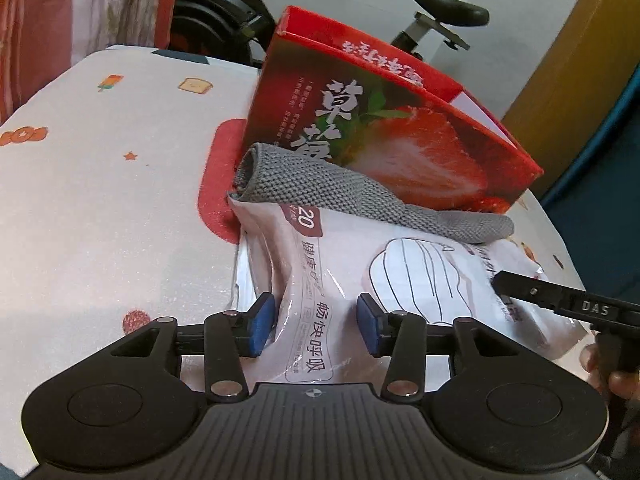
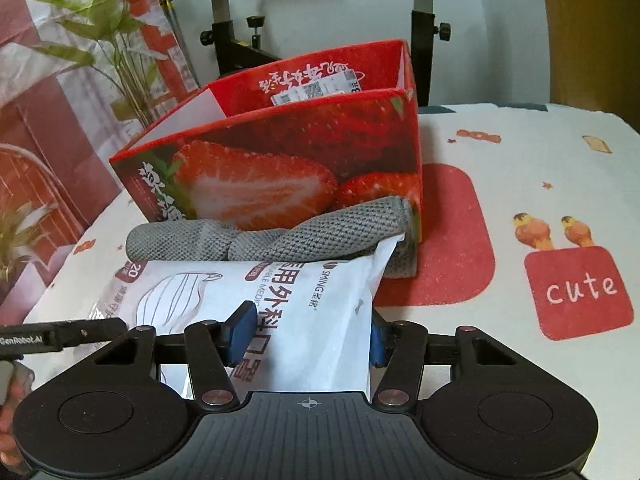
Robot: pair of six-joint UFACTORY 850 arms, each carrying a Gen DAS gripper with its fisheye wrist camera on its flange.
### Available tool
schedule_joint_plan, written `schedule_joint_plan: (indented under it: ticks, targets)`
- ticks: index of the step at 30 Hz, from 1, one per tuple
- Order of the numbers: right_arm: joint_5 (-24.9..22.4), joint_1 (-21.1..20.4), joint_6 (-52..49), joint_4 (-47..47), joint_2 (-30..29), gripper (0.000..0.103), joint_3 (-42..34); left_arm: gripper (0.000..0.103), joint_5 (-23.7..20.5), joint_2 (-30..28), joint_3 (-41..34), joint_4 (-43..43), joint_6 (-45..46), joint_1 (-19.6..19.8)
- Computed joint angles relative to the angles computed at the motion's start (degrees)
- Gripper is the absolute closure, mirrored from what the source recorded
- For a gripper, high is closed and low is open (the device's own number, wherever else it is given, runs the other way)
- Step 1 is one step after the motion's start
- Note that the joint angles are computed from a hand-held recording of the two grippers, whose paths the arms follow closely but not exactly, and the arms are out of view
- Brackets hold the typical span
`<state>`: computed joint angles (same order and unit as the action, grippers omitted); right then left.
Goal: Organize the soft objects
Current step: 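Lift the face-mask bag with both grippers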
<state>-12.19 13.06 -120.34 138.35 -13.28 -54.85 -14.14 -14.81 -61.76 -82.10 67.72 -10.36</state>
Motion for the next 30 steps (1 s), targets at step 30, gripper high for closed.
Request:
schedule_joint_plan:
  ticks: [30]
  targets:
    - [-15.06,-6.51,62.32,-73.85,-6.5,0.053,-12.96,0.047,-22.44,-11.68,-16.84,23.64,-21.71,6.22]
